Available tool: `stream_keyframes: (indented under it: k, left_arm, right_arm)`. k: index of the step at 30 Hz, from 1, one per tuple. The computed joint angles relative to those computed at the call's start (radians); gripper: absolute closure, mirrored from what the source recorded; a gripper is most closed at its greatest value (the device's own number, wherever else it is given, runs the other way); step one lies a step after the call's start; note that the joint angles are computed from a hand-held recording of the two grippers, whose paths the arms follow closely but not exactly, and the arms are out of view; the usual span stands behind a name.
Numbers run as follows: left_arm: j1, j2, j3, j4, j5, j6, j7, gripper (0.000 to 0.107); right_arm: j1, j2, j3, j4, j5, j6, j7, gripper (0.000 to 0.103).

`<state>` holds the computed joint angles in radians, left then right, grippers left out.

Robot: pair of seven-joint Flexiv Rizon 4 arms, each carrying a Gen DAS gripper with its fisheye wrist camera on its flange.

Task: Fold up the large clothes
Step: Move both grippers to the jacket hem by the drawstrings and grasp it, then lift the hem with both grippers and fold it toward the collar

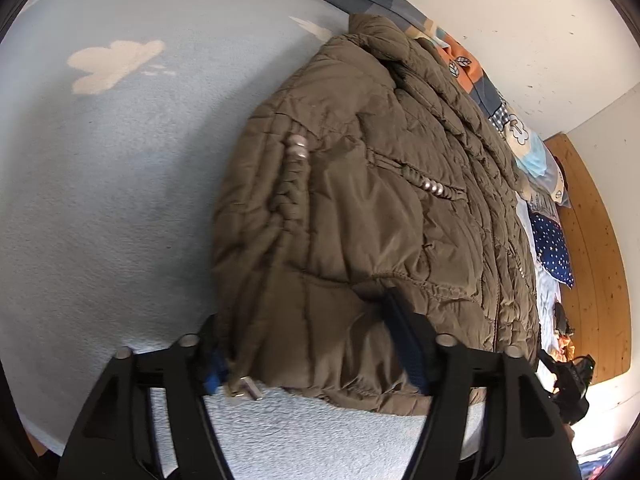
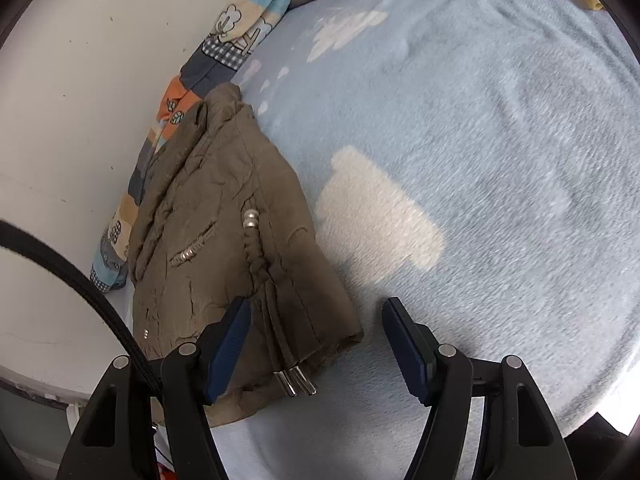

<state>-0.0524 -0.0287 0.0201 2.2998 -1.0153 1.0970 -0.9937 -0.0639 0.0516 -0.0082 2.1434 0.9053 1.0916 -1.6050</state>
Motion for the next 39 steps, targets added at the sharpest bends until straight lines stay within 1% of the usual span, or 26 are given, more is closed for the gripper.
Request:
stream_keyframes:
  k: [2,3,4,5,6,7,8,9,11,15,20,23,27,28,29,30,32,33,34,35,39]
  left_arm:
    - [-0.009,-0.002,-0.007,0.002,0.027,0.034,-0.003,0.033]
    - [-0.015,-0.001,-0.01,0.006,0.034,0.055,0.006,0.034]
    - [-0.018,0.001,-0.01,0.009,0.048,0.072,0.012,0.043]
    - [-0.019,0.003,-0.009,0.011,0.057,0.084,0.015,0.05]
    - [-0.022,0.009,-0.01,0.015,0.03,0.086,0.036,0.059]
    - [-0.024,0.013,-0.01,0.016,0.002,0.086,0.056,0.068]
    - [-0.029,0.019,-0.011,0.019,-0.033,0.091,0.083,0.072]
    - [-0.034,0.026,-0.011,0.021,-0.055,0.098,0.102,0.077]
    - [-0.044,0.035,-0.011,0.027,-0.071,0.12,0.123,0.079]
    - [-0.062,0.038,-0.013,0.031,-0.052,0.171,0.13,0.082]
    - [-0.062,0.027,-0.009,0.031,-0.013,0.184,0.103,0.082]
    - [-0.06,0.019,-0.011,0.036,0.017,0.204,0.084,0.082]
    - [-0.07,0.009,-0.023,0.05,0.066,0.281,0.066,0.081]
    - [-0.072,0.007,-0.024,0.053,0.084,0.299,0.059,0.081]
    - [-0.074,0.006,-0.026,0.057,0.114,0.325,0.046,0.081]
    - [-0.079,0.007,-0.03,0.062,0.124,0.355,0.047,0.082]
    - [-0.09,0.011,-0.039,0.067,0.111,0.402,0.078,0.082]
    - [-0.1,0.013,-0.046,0.069,0.075,0.426,0.111,0.083]
    - [-0.12,0.018,-0.058,0.068,-0.02,0.449,0.186,0.083]
    - [-0.133,0.024,-0.059,0.064,-0.08,0.448,0.234,0.083]
    - [-0.183,0.058,-0.048,0.036,-0.306,0.424,0.415,0.083]
  right_arm:
    - [0.014,-0.027,0.011,-0.012,-0.006,0.014,-0.003,0.029]
    - [0.02,-0.036,0.018,-0.019,-0.002,0.019,-0.024,0.033]
    - [0.024,-0.042,0.023,-0.032,0.015,0.019,-0.058,0.04]
    - [0.028,-0.046,0.029,-0.045,0.034,0.015,-0.1,0.059]
    - [0.035,-0.046,0.041,-0.045,0.022,0.032,-0.111,0.071]
    - [0.043,-0.047,0.052,-0.04,0.0,0.062,-0.112,0.077]
    - [0.048,-0.044,0.058,-0.039,-0.013,0.074,-0.116,0.082]
    - [0.053,-0.042,0.063,-0.035,-0.032,0.085,-0.11,0.083]
    - [0.061,-0.034,0.068,-0.029,-0.045,0.108,-0.111,0.085]
    - [0.07,-0.015,0.062,-0.017,-0.034,0.131,-0.137,0.086]
    - [0.076,-0.029,0.054,-0.015,-0.063,0.137,-0.109,0.086]
    - [0.069,-0.054,0.049,-0.035,-0.05,0.104,-0.095,0.08]
    - [0.045,-0.076,0.051,-0.058,0.0,0.066,-0.1,0.071]
    - [0.04,-0.082,0.052,-0.063,0.009,0.059,-0.1,0.071]
    - [0.036,-0.084,0.055,-0.065,0.014,0.055,-0.102,0.071]
    - [0.035,-0.084,0.059,-0.064,0.004,0.058,-0.098,0.08]
    - [0.043,-0.075,0.074,-0.052,-0.046,0.094,-0.092,0.086]
    - [0.051,-0.069,0.083,-0.041,-0.078,0.125,-0.087,0.088]
    - [0.058,-0.063,0.089,-0.031,-0.102,0.152,-0.084,0.088]
    - [0.063,-0.056,0.092,-0.026,-0.106,0.17,-0.089,0.089]
    - [0.075,-0.021,0.082,-0.026,-0.041,0.196,-0.161,0.09]
